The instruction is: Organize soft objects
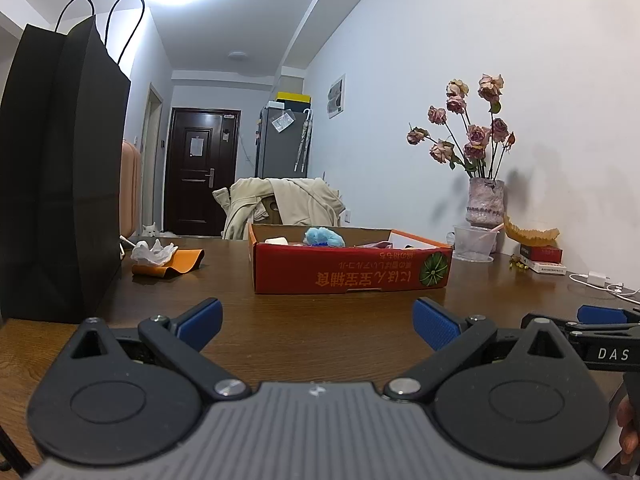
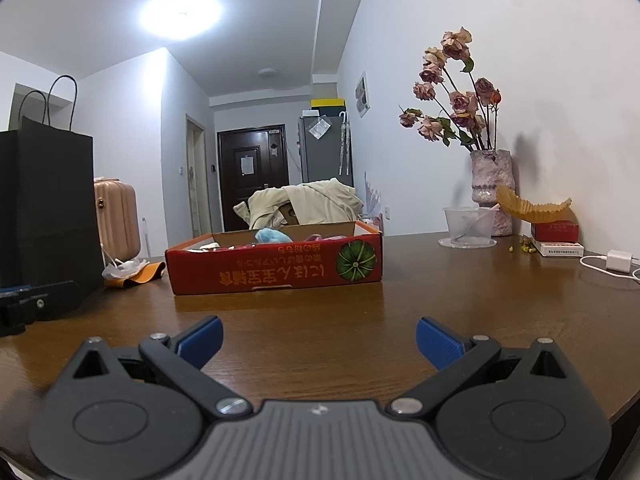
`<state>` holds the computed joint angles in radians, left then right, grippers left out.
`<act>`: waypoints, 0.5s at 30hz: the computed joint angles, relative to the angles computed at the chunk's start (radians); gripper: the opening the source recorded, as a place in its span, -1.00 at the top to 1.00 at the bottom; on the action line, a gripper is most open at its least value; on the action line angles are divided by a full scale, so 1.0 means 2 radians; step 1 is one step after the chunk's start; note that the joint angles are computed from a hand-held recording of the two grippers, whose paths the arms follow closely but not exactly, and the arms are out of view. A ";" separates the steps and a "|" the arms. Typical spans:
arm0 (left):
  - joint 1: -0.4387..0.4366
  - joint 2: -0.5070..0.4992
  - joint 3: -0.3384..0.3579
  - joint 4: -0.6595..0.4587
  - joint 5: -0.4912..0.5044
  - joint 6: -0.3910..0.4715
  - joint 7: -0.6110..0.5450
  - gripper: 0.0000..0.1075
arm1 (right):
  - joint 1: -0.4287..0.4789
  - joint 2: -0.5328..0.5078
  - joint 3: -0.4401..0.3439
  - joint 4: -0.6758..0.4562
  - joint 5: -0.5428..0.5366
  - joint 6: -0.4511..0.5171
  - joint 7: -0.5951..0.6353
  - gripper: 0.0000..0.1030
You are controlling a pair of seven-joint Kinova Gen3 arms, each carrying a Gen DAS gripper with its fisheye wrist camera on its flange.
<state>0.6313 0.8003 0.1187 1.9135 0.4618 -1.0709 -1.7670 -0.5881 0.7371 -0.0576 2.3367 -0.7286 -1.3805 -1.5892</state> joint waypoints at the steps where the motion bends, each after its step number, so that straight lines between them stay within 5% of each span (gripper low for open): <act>1: 0.000 0.000 0.000 0.000 0.000 0.001 -0.001 -0.92 | 0.000 0.000 0.000 0.000 -0.001 0.000 0.000 -1.00; 15: -0.005 0.001 -0.001 0.005 -0.012 -0.002 0.002 -0.92 | 0.001 -0.001 -0.002 0.002 0.004 0.001 -0.002 -1.00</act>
<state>0.6223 0.8023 0.1173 1.9230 0.4381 -1.0756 -1.7622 -0.5864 0.7353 -0.0611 2.3402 -0.7205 -1.3786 -1.5940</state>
